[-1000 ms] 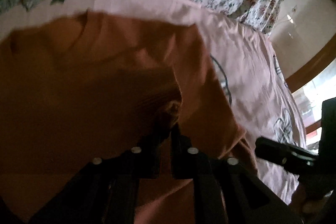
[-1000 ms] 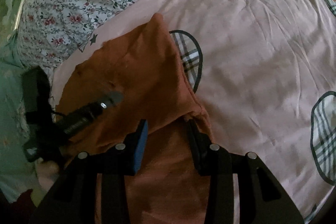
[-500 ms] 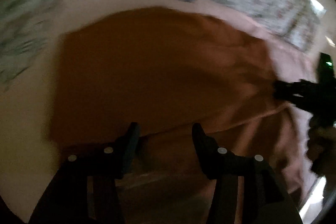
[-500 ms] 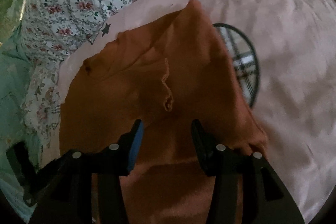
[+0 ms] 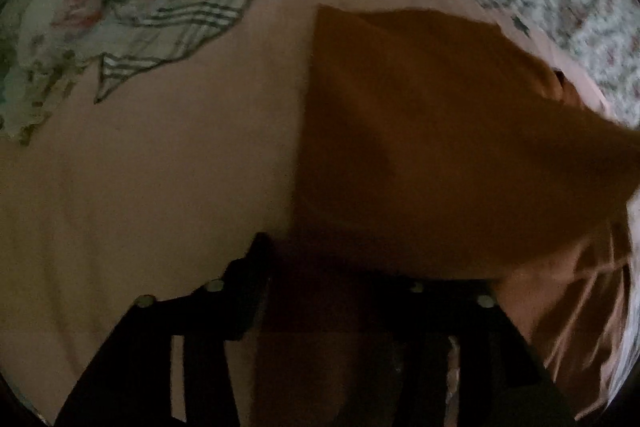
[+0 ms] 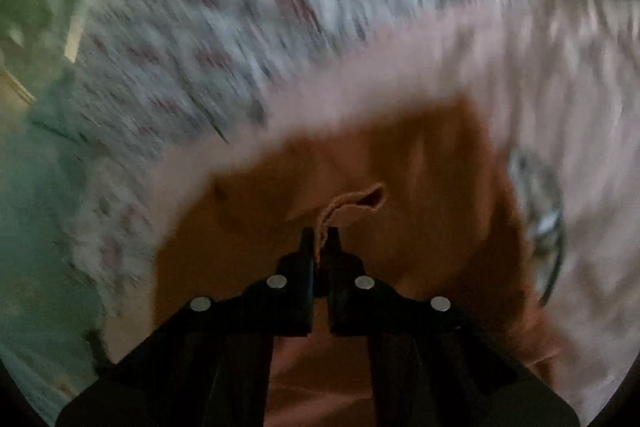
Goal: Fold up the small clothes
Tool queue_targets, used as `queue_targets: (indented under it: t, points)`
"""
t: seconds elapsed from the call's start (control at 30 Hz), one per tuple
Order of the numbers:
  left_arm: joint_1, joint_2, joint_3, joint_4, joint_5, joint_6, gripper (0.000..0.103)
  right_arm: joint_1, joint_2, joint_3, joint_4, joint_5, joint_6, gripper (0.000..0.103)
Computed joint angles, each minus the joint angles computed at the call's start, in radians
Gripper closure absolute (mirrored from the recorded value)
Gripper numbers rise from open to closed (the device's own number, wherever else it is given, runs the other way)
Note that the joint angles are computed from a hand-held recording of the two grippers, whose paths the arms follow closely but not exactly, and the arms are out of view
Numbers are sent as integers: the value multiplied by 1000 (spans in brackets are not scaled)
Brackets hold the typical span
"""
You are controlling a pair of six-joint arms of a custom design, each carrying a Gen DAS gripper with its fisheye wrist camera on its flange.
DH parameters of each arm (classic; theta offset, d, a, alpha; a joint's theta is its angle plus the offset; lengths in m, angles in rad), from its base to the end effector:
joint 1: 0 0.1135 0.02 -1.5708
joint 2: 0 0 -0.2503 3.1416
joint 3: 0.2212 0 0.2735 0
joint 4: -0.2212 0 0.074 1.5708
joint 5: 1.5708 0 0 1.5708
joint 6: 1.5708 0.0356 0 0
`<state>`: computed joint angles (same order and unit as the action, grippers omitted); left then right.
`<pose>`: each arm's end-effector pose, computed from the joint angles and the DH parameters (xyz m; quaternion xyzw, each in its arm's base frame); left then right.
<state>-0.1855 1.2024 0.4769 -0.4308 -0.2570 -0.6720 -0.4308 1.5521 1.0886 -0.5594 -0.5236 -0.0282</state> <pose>0.2110 -0.0304 0.1156 -0.2593 0.9356 0.0292 0.2377 0.3122 -0.1239 0.2086 0.1173 0.9251 0.1832 0.3111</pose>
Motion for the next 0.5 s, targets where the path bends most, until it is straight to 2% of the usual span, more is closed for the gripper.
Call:
queue_targets:
  t: [0.07,0.17,0.27,0.43,0.5]
  points:
    - [28,-34,-24,5,2,-8,67,-41,-49,-4,12,6,-5,98]
    - [17,-79,-51,-6,3,-44,70,-90,15,10,-26,35,-48,98]
    - [1,-74,-51,-8,1,-60,75,-107,57,-42,-9,76,-81,98]
    - [96,-109,-74,27,117,-63,75,-118,31,-106,34,61,-91,98]
    - [116,-115,-84,40,141,-55,75,-97,35,-113,65,99,-107,98]
